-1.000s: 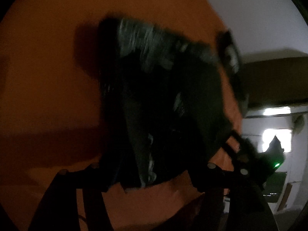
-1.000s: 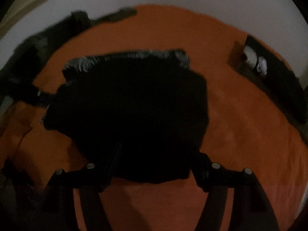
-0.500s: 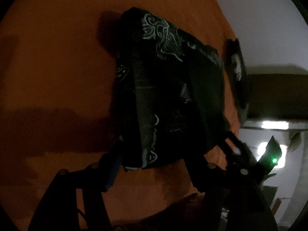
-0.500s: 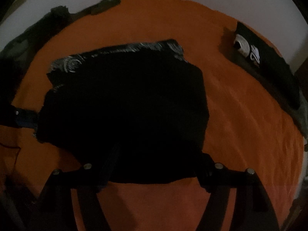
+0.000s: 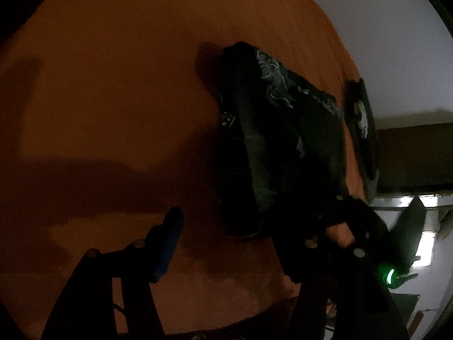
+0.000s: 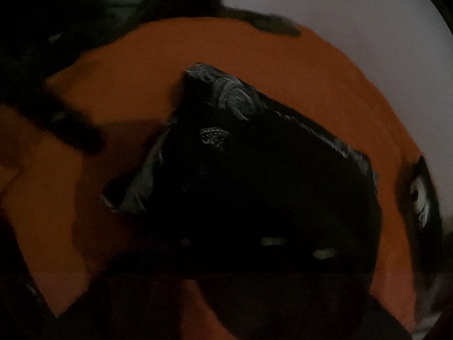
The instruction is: Fold clothes
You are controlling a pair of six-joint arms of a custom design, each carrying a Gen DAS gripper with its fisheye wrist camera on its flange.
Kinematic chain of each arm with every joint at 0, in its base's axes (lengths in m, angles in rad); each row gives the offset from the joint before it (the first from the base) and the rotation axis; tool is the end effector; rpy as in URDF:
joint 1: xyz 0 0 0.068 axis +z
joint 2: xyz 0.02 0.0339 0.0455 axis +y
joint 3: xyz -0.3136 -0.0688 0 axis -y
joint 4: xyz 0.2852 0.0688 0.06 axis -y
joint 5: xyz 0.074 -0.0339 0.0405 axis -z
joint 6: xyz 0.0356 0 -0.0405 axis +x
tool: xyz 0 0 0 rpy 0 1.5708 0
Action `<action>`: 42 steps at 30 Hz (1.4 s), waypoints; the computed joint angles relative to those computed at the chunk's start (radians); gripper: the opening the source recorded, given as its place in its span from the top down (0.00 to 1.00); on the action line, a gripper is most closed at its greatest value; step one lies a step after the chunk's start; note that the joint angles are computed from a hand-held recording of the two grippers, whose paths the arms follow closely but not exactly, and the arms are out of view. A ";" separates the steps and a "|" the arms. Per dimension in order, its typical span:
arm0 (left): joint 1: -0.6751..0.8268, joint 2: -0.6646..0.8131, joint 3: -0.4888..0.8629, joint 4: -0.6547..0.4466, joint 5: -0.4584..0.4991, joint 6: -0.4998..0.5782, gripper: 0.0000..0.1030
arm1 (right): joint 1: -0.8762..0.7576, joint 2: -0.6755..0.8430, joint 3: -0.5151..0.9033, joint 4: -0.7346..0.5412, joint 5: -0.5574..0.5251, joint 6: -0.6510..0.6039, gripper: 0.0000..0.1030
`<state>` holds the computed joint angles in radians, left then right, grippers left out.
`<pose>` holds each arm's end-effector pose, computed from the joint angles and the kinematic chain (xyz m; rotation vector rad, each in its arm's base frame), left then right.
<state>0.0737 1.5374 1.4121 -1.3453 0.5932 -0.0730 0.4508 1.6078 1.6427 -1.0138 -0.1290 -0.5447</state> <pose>0.3110 0.0030 0.3478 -0.1689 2.9077 -0.8900 0.3360 0.1677 0.4061 -1.2576 2.2096 0.1276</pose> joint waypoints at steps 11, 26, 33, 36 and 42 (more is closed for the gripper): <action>0.010 0.056 0.136 -0.088 -0.018 0.145 0.39 | -0.816 -0.005 0.263 -0.090 -0.335 0.374 0.89; -0.165 0.402 0.456 -0.142 0.043 0.136 0.39 | -1.063 0.194 0.397 -0.307 -0.247 0.319 0.48; -0.274 0.429 0.399 0.120 -0.029 0.029 0.74 | -0.926 0.186 0.405 -0.331 -0.316 0.242 0.41; -0.324 0.337 0.339 0.195 -0.095 0.056 0.82 | -0.883 0.203 0.434 -0.339 -0.314 0.236 0.41; -0.210 0.003 0.204 0.057 0.223 0.397 0.82 | -0.916 0.233 0.566 -0.374 -0.357 0.225 0.41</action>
<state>-0.1362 1.5408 1.6159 -1.2887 0.8160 0.3239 -0.4653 1.8410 2.2092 -1.3882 -0.4864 -0.3197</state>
